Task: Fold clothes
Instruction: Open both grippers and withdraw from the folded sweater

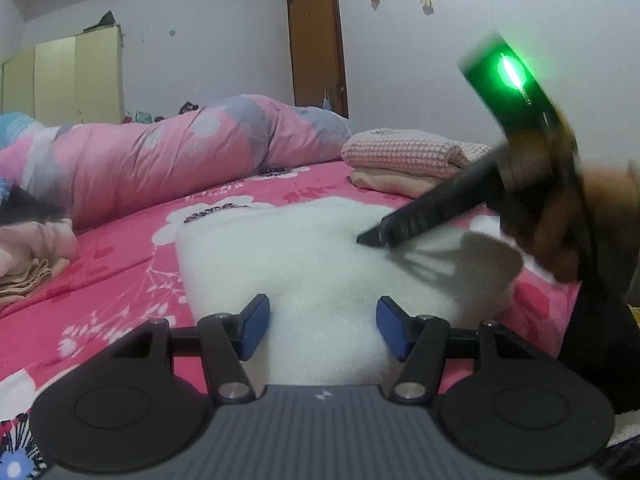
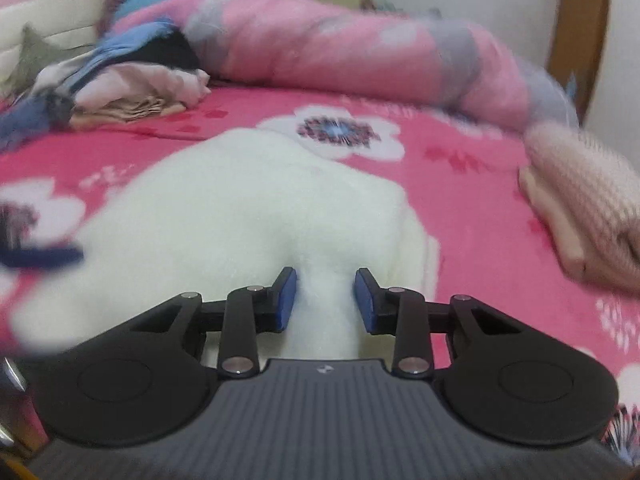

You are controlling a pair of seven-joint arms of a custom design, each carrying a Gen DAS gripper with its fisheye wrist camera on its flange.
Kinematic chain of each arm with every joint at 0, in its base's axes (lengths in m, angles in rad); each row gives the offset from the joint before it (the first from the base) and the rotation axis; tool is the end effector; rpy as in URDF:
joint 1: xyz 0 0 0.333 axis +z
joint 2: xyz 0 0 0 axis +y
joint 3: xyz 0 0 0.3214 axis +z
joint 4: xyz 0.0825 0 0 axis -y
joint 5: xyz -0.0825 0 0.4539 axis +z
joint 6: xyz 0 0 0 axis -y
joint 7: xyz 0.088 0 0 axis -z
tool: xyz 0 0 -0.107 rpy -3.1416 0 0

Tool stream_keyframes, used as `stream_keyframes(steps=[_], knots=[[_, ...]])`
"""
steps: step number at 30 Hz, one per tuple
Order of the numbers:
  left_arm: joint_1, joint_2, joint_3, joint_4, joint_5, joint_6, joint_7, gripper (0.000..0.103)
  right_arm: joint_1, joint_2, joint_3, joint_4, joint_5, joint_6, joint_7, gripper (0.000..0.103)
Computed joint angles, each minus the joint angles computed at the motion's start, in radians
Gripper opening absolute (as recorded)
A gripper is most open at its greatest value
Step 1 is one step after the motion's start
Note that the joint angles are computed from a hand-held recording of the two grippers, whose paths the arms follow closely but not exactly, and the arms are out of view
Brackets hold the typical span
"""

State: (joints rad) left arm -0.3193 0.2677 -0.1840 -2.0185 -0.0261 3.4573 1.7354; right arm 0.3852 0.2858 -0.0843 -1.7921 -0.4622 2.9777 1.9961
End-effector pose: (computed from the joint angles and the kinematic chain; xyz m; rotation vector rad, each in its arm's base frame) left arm 0.6134 -0.3240 0.4278 -1.0305 1.9512 -1.2324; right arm 0.6972 0.2547 0.4658 -1.8964 1.3816 -0.7914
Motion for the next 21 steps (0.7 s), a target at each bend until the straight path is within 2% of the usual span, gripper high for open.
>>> stream_keyframes(steps=[2, 3, 5, 7, 8, 9, 10, 11, 12, 13, 14, 15, 16, 17, 18, 21], knots=[[0.071, 0.004, -0.062, 0.007, 0.066, -0.009, -0.064, 0.063, 0.007, 0.000, 0.014, 0.067, -0.002, -0.094, -0.037, 0.029], [0.104, 0.007, -0.089, 0.009, 0.102, -0.012, -0.096, 0.063, 0.024, -0.001, 0.000, 0.088, -0.055, -0.084, -0.029, 0.029], [0.120, 0.006, -0.098, 0.004, 0.134, -0.006, -0.128, 0.063, 0.013, 0.007, 0.020, 0.125, -0.050, -0.033, -0.054, 0.029], [0.123, -0.002, -0.096, -0.010, 0.144, 0.015, -0.159, 0.063, -0.027, 0.044, 0.078, 0.172, 0.045, -0.012, -0.138, 0.029], [0.131, -0.008, -0.100, -0.026, 0.145, 0.050, -0.190, 0.062, -0.047, 0.068, 0.108, 0.196, 0.089, -0.016, -0.181, 0.029], [0.141, -0.015, -0.104, -0.046, 0.142, 0.101, -0.232, 0.059, -0.046, 0.103, 0.112, 0.228, 0.125, -0.060, -0.216, 0.028], [0.153, -0.020, -0.107, -0.061, 0.155, 0.147, -0.280, 0.059, -0.020, 0.134, 0.080, 0.248, 0.143, -0.113, -0.233, 0.028], [0.160, -0.023, -0.103, -0.069, 0.172, 0.175, -0.315, 0.059, -0.020, 0.162, 0.069, 0.243, 0.131, -0.111, -0.226, 0.028], [0.147, -0.026, -0.087, -0.067, 0.164, 0.171, -0.313, 0.059, -0.052, 0.167, 0.093, 0.219, 0.115, -0.054, -0.208, 0.028], [0.125, -0.027, -0.065, -0.061, 0.138, 0.150, -0.289, 0.059, -0.074, 0.166, 0.116, 0.220, 0.170, -0.052, -0.239, 0.028], [0.122, -0.024, -0.059, -0.050, 0.135, 0.113, -0.294, 0.059, -0.061, 0.170, 0.105, 0.253, 0.224, -0.105, -0.259, 0.028], [0.137, -0.017, -0.067, -0.035, 0.155, 0.064, -0.325, 0.059, -0.052, 0.185, 0.103, 0.320, 0.245, -0.202, -0.260, 0.028], [0.176, -0.007, -0.096, -0.022, 0.200, 0.030, -0.379, 0.060, -0.037, 0.198, 0.093, 0.366, 0.271, -0.243, -0.290, 0.028], [0.235, 0.005, -0.145, -0.013, 0.263, 0.008, -0.448, 0.062, -0.054, 0.204, 0.118, 0.389, 0.251, -0.228, -0.292, 0.028], [0.283, 0.013, -0.184, -0.008, 0.315, 0.000, -0.501, 0.062, -0.045, 0.209, 0.113, 0.399, 0.269, -0.191, -0.316, 0.028], [0.338, 0.015, -0.223, -0.008, 0.400, -0.008, -0.577, 0.062, -0.092, 0.242, 0.196, 0.457, 0.378, -0.135, -0.443, 0.028]])
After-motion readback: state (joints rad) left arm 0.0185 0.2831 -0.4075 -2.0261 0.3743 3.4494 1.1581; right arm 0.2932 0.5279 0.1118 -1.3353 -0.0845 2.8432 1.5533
